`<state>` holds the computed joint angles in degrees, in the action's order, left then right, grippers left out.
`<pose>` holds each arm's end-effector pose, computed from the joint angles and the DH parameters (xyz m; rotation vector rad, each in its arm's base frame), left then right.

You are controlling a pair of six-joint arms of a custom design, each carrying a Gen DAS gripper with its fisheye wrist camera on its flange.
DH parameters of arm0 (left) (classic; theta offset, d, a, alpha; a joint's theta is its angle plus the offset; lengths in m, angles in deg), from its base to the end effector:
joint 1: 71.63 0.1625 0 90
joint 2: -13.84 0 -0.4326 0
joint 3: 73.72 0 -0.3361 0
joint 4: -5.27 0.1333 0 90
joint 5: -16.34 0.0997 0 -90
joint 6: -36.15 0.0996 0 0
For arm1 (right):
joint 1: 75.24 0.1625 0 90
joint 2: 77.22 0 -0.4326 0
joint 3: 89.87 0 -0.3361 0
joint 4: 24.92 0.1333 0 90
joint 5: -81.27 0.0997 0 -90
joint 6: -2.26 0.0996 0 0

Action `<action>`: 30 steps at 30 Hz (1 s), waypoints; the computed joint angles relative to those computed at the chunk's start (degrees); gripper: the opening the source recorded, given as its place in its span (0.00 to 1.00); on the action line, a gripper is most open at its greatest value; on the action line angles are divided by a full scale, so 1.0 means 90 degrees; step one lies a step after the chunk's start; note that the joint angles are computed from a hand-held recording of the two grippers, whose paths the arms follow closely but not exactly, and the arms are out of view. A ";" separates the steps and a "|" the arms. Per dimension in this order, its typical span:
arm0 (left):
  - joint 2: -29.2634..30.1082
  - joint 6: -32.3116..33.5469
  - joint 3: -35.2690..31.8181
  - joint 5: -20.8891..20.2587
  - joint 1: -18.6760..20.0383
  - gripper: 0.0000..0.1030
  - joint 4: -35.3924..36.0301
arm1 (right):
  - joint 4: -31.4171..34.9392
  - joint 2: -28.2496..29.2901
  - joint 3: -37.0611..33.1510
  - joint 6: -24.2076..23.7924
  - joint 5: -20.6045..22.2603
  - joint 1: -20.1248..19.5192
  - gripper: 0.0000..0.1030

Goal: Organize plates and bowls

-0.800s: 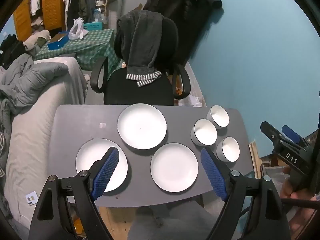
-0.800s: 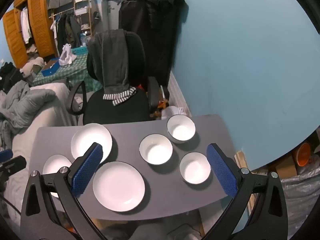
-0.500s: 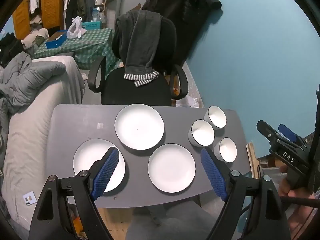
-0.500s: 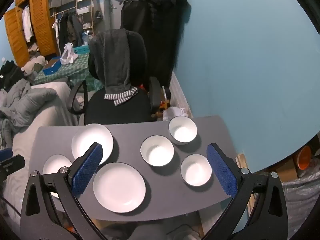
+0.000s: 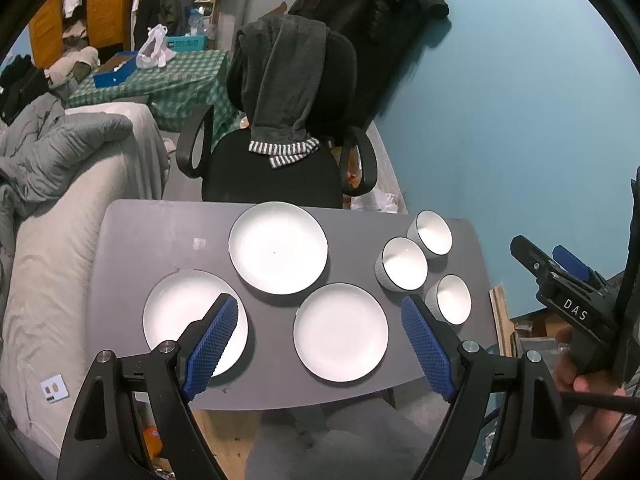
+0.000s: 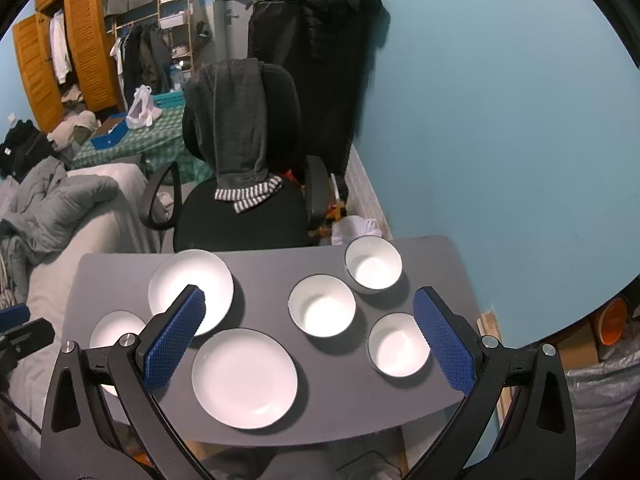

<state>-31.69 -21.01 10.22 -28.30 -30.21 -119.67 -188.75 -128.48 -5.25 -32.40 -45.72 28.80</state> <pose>-0.3611 -0.5909 0.1865 -0.1557 2.5000 -0.7887 0.2359 -0.6408 0.3193 0.6909 -2.2154 0.6974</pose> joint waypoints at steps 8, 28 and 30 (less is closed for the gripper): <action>-0.0004 0.0074 0.0002 -0.0036 0.0019 0.82 -0.0031 | 0.0066 -0.0003 -0.0042 0.0002 0.0007 -0.0019 0.99; 0.0032 0.0044 -0.0027 -0.0039 0.0021 0.82 -0.0025 | 0.0079 -0.0044 0.0014 0.0035 0.0034 -0.0067 0.99; 0.0028 0.0042 -0.0007 -0.0038 0.0022 0.82 -0.0044 | 0.0048 -0.0040 0.0023 0.0017 0.0038 -0.0074 0.99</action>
